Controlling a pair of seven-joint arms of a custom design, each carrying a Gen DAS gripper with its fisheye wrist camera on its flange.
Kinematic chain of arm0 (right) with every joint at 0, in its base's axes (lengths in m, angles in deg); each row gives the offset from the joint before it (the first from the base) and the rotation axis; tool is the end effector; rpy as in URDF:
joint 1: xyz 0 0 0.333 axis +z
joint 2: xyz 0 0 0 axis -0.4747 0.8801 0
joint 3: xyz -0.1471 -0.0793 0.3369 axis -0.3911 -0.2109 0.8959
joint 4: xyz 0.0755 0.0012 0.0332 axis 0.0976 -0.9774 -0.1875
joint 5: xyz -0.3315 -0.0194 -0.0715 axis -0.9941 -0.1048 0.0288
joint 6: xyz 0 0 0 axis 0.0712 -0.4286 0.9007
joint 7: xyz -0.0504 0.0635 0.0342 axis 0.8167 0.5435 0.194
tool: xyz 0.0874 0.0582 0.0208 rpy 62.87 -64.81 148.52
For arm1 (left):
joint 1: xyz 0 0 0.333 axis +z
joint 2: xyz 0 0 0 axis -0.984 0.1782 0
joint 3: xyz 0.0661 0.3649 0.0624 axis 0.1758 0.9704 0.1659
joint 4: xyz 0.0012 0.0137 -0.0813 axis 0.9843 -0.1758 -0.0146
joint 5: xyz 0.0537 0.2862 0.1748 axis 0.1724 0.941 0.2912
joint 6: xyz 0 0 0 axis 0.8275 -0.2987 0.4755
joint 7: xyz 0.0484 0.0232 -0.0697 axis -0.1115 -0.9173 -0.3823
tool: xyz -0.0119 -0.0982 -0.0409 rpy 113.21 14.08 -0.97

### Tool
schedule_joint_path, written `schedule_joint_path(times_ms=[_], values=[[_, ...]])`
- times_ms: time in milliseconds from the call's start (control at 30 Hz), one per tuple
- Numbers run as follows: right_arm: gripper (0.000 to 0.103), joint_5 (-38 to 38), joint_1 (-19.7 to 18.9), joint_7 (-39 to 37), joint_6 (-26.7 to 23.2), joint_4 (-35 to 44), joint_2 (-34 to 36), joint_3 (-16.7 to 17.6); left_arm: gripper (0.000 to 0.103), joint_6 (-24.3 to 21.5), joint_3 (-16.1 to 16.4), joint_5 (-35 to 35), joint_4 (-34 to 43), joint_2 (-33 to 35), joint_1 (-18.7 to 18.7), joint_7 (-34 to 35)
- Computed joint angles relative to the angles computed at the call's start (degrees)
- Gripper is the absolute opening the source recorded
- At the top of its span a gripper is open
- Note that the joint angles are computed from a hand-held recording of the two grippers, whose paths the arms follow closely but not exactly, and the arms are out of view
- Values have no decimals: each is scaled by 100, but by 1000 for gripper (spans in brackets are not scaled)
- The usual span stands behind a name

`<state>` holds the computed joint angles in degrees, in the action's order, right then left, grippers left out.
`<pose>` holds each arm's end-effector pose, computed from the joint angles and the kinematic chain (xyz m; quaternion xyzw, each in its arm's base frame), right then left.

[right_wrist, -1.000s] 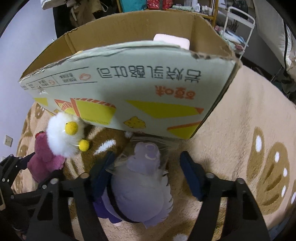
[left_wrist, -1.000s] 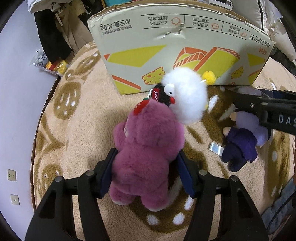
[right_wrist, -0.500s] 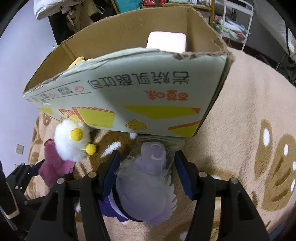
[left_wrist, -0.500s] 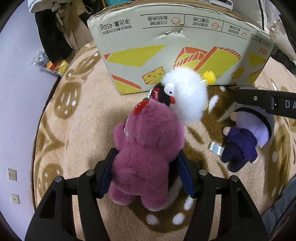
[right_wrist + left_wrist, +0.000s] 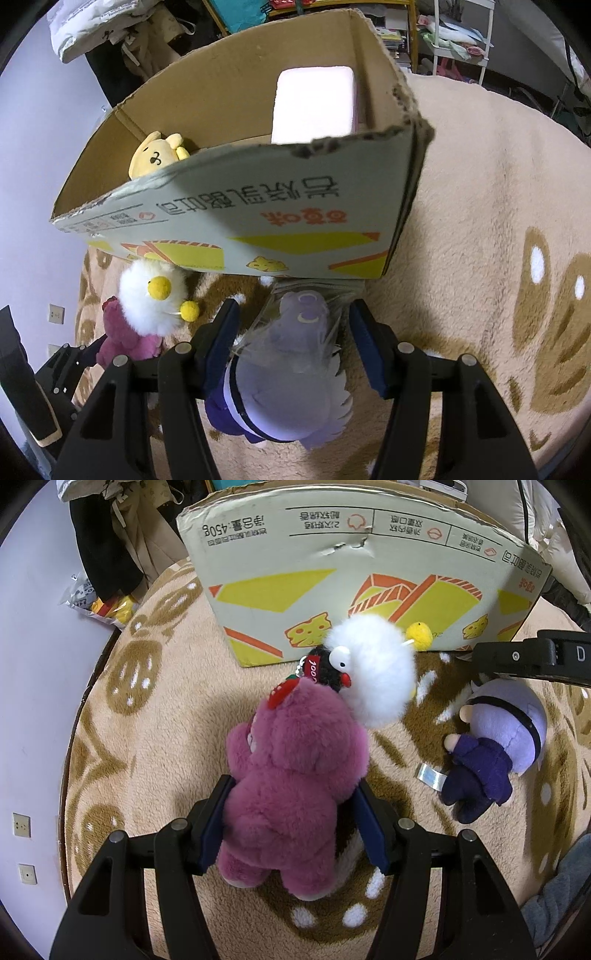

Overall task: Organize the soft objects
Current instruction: 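Close left tool on pink bear plush while right tool grasps purple-white doll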

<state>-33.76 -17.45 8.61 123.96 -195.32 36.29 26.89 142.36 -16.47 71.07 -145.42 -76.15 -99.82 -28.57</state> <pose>0.5126 0.0938 0.3951 -0.7719 0.5968 0.0137 0.2185 0.3771 -0.2849 0.3936 -0.7260 0.6596 -0.0891 0.1731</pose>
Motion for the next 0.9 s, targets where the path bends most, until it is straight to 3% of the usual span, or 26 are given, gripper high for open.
schedule_joint_path(times_ms=[300, 400, 900], values=[[64, -206, 48, 365, -83, 26, 22, -58, 64, -32, -3, 74, 17, 35, -15, -42], [56, -307, 49, 338, -88, 21, 14, -43, 64, -36, -3, 83, 16, 36, -17, -54], [42, -516, 210, 437, 201, -236, -135, 32, 59, -28, -18, 43, -21, -51, -33, -88]])
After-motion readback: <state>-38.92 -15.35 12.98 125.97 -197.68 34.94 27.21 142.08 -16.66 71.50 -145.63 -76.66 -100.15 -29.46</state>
